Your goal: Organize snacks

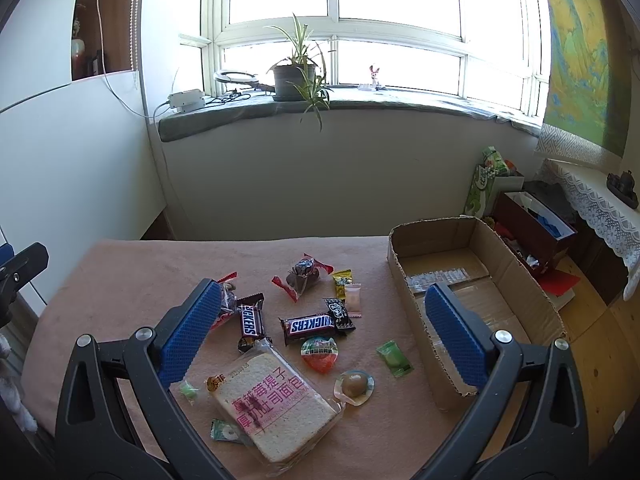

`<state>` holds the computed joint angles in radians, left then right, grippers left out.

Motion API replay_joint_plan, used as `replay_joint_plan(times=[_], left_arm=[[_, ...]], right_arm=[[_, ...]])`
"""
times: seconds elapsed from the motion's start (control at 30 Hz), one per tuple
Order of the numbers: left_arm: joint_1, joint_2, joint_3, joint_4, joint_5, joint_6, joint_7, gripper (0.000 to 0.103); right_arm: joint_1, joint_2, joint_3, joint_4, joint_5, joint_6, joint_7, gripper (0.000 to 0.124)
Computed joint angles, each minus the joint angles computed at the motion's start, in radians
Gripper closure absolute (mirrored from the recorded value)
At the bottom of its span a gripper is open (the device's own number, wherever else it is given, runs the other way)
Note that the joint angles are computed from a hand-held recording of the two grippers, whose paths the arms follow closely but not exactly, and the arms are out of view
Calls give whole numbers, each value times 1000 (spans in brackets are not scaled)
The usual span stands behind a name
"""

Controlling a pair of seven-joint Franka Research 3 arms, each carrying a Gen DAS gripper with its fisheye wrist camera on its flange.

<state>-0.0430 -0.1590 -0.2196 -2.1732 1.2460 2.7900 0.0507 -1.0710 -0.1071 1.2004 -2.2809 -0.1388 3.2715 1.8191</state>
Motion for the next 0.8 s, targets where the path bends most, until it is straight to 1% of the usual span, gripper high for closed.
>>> replay_joint_plan(times=[0.23, 0.67, 0.8], left_arm=[[-2, 4, 1, 3, -3, 2, 8, 1], [-6, 10, 2, 4, -9, 6, 14, 1], [-7, 13, 2, 5, -10, 7, 14, 1]], right_arm=[[-19, 4, 17, 4, -4, -3, 4, 21], [-4, 20, -7, 4, -42, -7, 32, 21], [-39, 24, 26, 7, -54, -9, 42, 21]])
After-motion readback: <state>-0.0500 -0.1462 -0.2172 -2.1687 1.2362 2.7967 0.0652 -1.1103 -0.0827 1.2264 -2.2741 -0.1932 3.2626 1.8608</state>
